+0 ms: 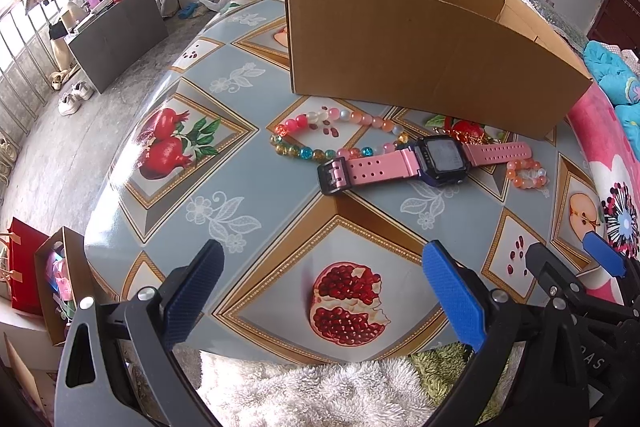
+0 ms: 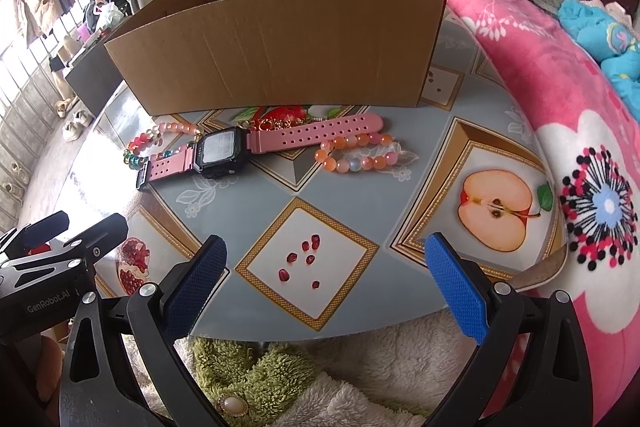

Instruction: Organize jewelry

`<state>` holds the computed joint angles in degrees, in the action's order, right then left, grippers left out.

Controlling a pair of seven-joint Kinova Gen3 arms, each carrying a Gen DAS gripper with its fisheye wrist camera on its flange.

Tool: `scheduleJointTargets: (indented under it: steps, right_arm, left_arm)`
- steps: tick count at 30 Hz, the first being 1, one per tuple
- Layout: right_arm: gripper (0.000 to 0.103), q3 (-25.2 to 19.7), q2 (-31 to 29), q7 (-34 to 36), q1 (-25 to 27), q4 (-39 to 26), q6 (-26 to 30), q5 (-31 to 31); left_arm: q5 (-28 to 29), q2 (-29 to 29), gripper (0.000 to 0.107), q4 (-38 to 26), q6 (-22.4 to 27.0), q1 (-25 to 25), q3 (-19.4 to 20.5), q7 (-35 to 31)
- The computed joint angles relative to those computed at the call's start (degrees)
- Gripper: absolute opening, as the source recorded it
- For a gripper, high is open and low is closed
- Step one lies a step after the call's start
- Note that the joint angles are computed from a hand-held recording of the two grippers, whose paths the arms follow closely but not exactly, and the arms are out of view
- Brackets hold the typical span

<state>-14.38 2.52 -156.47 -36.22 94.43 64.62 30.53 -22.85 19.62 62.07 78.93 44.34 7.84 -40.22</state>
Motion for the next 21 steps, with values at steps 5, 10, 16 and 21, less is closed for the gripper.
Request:
scheduleJointTargets:
  steps: [5, 10, 16, 21]
  right_arm:
    - [0.095, -0.04, 0.1, -0.08, -0.07, -0.08, 0.12, 0.02]
    - [0.095, -0.01, 0.16, -0.1, -0.12, -0.16, 0.19, -0.03]
    - [0.095, -0.04, 0.1, -0.22, -0.17, -0.11, 0.21, -0.03]
    - [0.095, -0.02, 0.07, -0.17, -0.16, -0.07, 0.15, -0.07]
  left_arm:
    - [0.05, -0.01, 0.097, 0.0, -0.01, 0.0, -0.01, 0.06]
    - [0.04, -0.09, 0.097, 0.17, -0.09, -0.02, 0.02, 0.11]
    - [0.07, -0.12, 0.097, 0.22, -0.1, -0.08, 0.06, 0.07]
    - [0.1, -0.1, 0.097, 0.15, -0.04, -0.09, 0.05, 0.07]
